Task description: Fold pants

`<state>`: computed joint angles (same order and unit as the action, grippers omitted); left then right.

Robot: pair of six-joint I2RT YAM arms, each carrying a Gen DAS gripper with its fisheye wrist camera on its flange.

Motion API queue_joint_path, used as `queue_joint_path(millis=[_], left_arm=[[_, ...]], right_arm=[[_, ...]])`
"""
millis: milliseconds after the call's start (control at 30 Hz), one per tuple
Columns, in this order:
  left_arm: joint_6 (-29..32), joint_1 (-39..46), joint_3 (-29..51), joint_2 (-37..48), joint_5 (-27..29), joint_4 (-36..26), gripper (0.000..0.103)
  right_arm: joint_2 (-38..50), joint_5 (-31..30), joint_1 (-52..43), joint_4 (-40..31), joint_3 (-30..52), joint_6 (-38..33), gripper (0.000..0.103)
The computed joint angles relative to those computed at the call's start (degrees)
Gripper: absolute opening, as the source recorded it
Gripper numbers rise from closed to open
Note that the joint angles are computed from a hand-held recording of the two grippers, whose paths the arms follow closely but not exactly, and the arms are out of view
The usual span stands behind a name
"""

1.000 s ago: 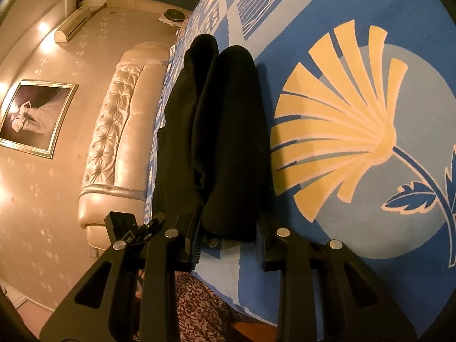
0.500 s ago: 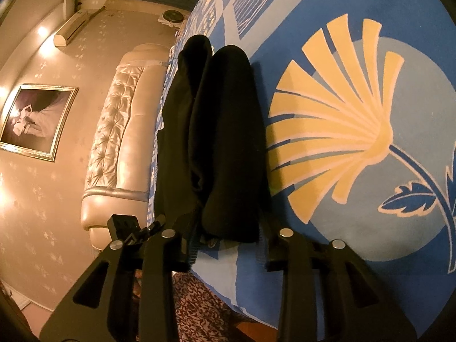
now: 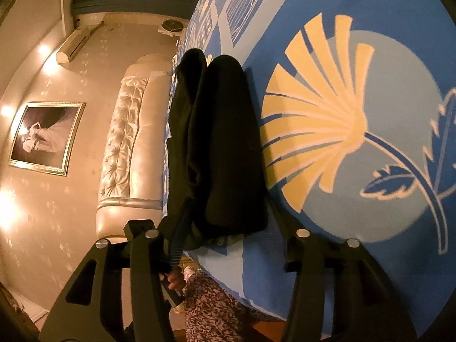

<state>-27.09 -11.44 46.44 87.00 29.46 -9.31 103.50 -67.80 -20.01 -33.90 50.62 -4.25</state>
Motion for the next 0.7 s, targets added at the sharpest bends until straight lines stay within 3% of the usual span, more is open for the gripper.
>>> queue_joint_path(millis=[300, 433, 633, 700], left_arm=[[-1.22, -3.46, 1.06, -1.34, -7.89, -3.17, 0.087], [-3.76, -8.28, 1.85, -4.22, -18.6, -7.69, 0.087], [-5.06, -17.31, 3.12, -10.03, -36.72, -16.47, 0.087], [-5.37, -19.47, 2.78, -12.27, -40.25, -18.65, 0.087]], right_arm=[[-7.92, 5.25, -1.76, -1.14, -4.35, -0.38, 0.071], [-14.12, 11.36, -0.07, -1.67, -6.9, 0.11, 0.08], [-26.09, 22.41, 4.77, -0.74, -11.43, 3.86, 0.083], [-30.95, 27.59, 7.49, -0.07, -12.82, 5.16, 0.084]])
